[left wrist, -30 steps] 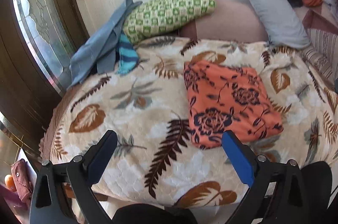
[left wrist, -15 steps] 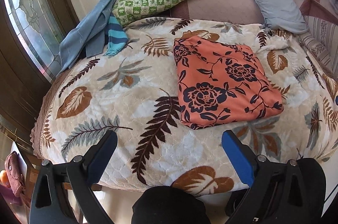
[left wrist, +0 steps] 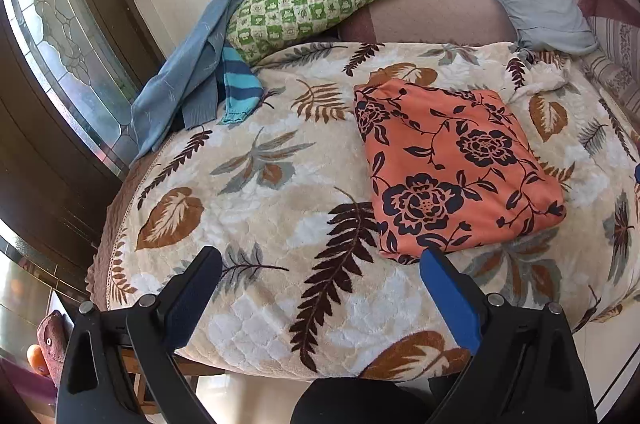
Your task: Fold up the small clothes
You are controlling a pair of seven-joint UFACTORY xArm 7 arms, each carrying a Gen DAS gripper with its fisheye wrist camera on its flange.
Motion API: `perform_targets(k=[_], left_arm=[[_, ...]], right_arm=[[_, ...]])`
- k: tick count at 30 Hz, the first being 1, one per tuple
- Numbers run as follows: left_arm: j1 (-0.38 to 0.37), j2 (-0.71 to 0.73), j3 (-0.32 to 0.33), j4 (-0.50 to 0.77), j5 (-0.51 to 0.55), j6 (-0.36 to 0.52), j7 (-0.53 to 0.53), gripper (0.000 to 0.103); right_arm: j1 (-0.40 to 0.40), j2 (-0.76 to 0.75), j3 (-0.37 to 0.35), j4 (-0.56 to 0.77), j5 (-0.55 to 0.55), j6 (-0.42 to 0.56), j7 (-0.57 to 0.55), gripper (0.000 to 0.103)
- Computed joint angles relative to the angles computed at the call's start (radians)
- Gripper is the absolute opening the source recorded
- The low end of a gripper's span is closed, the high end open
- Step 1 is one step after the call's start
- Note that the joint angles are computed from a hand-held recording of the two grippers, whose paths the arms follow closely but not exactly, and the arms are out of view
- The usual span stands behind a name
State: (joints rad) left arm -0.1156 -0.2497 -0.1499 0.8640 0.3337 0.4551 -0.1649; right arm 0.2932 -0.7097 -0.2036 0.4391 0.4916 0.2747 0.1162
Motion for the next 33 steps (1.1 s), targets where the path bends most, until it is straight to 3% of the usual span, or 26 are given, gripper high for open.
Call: perform_targets(k=[6,14,17,19,25,27,29,33], left_arm=[[-0.013,0.111,-0.019,0.08,0.06,0.022,-0.073,0.099],[-0.08,0.268,0.011,0.172,0.192,0.05,-0.162,0.099],[-0.109,0.326,0.034,0.211,0.268,0.06,-0.228,0.099],[-0.127,0.366,0.052,0.236,0.299,0.077,-0.248,0.099],[-0.149,0.409,0.084,0.256,0.272,0.069,-0.227,0.101],[-0.159,0.423,0.095,0.262,0.297,0.066,-0.234,0.103],[-0.162,0.43,0.097,0.266,0.288,0.065,-0.218,0.103],[-0.171,0.406,0.098,0.267,0.287,0.091,-0.205,0.103]], right_arm=[[0.028,0.054,-0.077,0.046,0.023,0.004,-0.079,0.073],[0.099,0.116,-0.202,0.052,0.188,-0.03,-0.236,0.073],[0.191,0.127,-0.286,0.067,0.298,-0.049,-0.35,0.069],[0.252,0.158,-0.333,0.1,0.367,-0.034,-0.418,0.057],[0.421,0.361,-0.438,0.24,0.605,0.07,-0.622,0.053],[0.426,0.485,-0.453,0.296,0.64,0.147,-0.609,0.053],[0.394,0.607,-0.428,0.335,0.595,0.183,-0.525,0.049],[0.342,0.555,-0.394,0.313,0.62,0.191,-0.553,0.046]])
